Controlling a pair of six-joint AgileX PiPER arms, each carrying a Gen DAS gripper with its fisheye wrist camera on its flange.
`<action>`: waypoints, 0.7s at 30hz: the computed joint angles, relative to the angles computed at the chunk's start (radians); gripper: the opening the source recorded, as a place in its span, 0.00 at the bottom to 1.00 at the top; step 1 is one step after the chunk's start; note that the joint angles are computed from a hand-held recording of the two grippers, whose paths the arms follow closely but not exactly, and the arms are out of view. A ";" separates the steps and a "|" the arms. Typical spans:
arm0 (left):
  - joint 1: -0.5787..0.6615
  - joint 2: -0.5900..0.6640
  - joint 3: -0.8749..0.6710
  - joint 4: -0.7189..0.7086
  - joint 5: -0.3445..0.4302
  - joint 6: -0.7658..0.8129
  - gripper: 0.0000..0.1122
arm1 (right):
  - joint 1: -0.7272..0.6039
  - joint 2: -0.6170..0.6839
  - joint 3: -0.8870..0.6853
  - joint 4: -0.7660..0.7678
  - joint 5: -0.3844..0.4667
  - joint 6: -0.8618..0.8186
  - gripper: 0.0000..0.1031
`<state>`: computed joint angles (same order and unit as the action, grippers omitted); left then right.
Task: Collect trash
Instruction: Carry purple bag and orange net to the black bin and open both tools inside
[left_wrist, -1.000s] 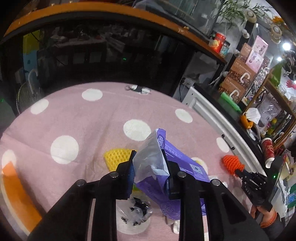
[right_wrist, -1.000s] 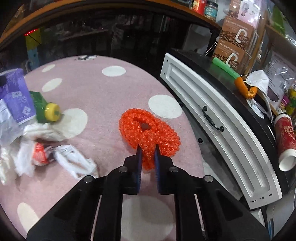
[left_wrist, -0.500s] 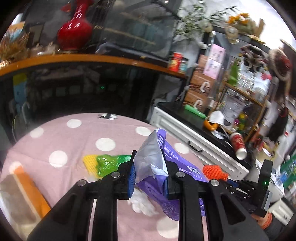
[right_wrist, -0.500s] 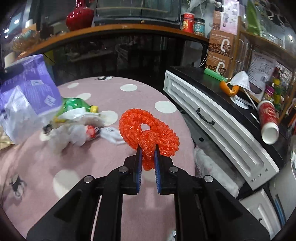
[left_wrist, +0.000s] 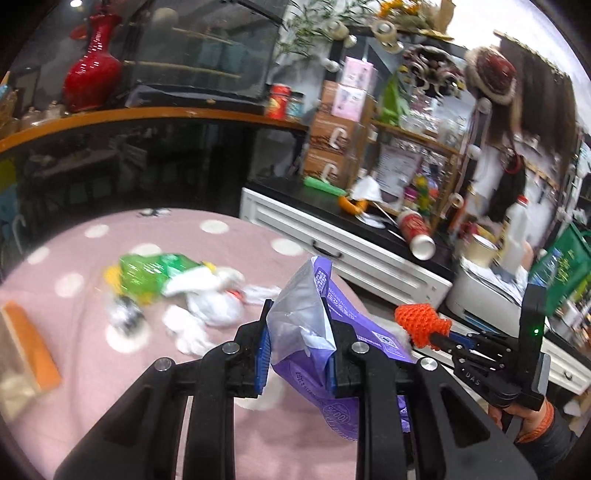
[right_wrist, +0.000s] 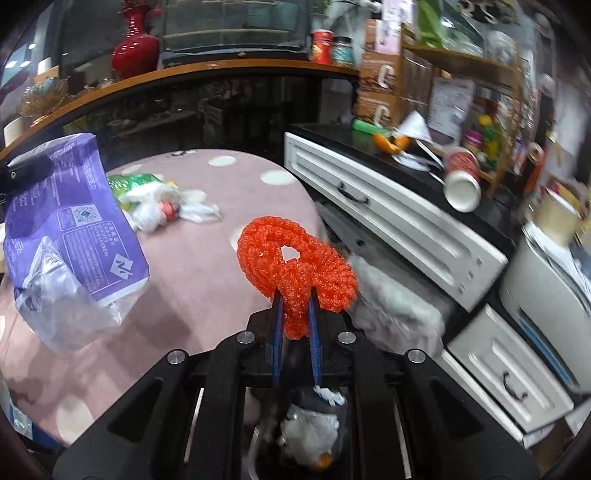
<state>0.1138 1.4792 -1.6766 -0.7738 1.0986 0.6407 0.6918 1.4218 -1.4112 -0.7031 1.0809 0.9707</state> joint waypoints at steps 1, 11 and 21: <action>-0.019 -0.014 0.021 -0.001 -0.001 0.004 0.21 | 0.008 -0.033 0.046 -0.003 0.010 0.030 0.12; -0.227 -0.136 0.213 0.060 -0.098 -0.007 0.21 | -0.027 -0.203 0.386 0.068 -0.036 0.193 0.12; -0.477 -0.192 0.341 0.239 -0.265 -0.100 0.21 | -0.118 -0.201 0.631 0.097 -0.180 0.322 0.45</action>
<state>-0.3628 1.2876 -1.3360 -0.5347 0.8336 0.5410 0.5739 1.2207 -0.7800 -0.6060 0.9012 1.2928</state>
